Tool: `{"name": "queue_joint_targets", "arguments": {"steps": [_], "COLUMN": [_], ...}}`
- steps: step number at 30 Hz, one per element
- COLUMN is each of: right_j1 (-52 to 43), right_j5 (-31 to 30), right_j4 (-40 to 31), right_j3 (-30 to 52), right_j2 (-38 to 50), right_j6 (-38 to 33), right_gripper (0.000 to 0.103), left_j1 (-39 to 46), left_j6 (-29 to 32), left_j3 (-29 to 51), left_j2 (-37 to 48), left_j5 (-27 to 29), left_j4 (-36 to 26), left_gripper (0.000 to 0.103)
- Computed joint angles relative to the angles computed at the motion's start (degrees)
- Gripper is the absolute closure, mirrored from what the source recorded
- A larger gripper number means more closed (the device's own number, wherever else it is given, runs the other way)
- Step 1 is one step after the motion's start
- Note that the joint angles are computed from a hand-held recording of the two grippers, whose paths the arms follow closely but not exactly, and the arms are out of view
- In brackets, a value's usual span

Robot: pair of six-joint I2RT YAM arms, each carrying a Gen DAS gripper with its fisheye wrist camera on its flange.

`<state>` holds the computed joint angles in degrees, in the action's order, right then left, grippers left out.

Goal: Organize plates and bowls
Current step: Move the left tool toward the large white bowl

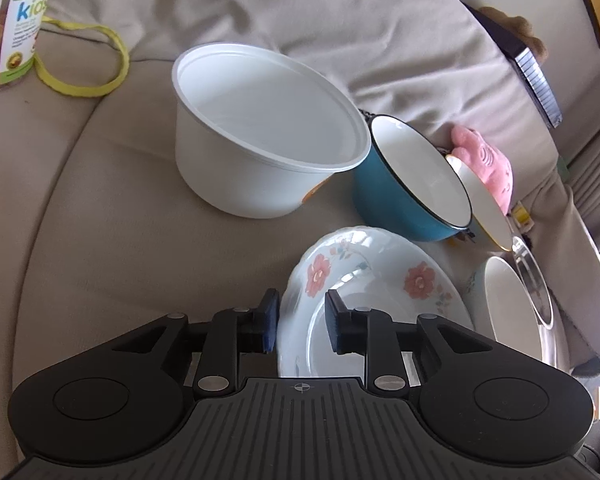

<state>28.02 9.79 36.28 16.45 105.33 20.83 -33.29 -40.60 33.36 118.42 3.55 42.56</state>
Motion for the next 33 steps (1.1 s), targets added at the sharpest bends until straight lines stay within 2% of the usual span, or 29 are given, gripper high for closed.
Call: {"name": "queue_joint_targets", "arguments": {"steps": [3, 9, 15, 17, 18, 20, 22, 24, 27, 29, 31, 33], "right_j1": [3.18, 5.74, 5.95, 5.05, 5.08, 4.57, 2.12, -1.74, -12.40, -23.07, -33.66, -42.30], "right_j5": [4.44, 4.44, 2.65, 1.59, 2.08, 1.68, -2.89, -7.92, -14.17, -18.76, -22.54, -25.28], "right_j4": [-1.08, -3.62, -3.10, -1.68, -0.78, 0.82, 0.99, -0.21, -7.11, -12.04, -12.06, -8.96], "right_j3": [1.11, 3.28, 4.02, 2.66, 1.63, -1.39, -5.69, -9.92, -14.64, -15.58, -16.30, -16.19], "right_j2": [0.63, 1.18, 1.92, 1.09, 0.29, -2.73, -8.77, -16.31, -31.21, -38.46, -40.25, -36.93], "right_j6": [0.54, 1.87, 0.95, -0.13, -0.94, -3.39, -6.72, -9.42, -13.05, -15.83, -19.36, -22.82], "right_gripper": [0.051, 0.051, 0.049, 0.049, 0.049, 0.045, 0.045, 0.045, 0.045, 0.045, 0.045, 0.045], "left_j1": [0.76, 2.67, 4.60, 3.65, 2.54, -0.47, -3.91, -6.55, -8.94, -11.29, -13.84, -15.77], "left_j6": [-0.91, -1.33, -2.50, -3.02, -3.00, -2.54, -3.33, -3.04, -3.34, -3.49, -3.21, -2.33], "left_j3": [-1.98, -5.33, -6.73, -7.07, -7.51, -8.08, -7.46, -6.03, -0.28, 7.38, 16.43, 25.33], "left_j2": [0.47, -1.39, -0.01, -0.66, -1.85, -6.49, -11.64, -14.81, -13.22, -8.61, -3.40, 1.49], "left_j5": [1.00, 0.96, 2.57, 0.40, -2.40, -10.68, -19.50, -22.48, -14.95, -10.38, -8.53, -8.94], "left_j4": [3.70, 4.93, 8.87, 8.90, 8.60, 4.65, -1.81, -5.31, -7.41, -11.22, -17.24, -23.93], "left_gripper": [0.076, 0.074, 0.074, 0.074, 0.074, 0.074, 0.074, 0.074, 0.074, 0.074, 0.074, 0.074]}}
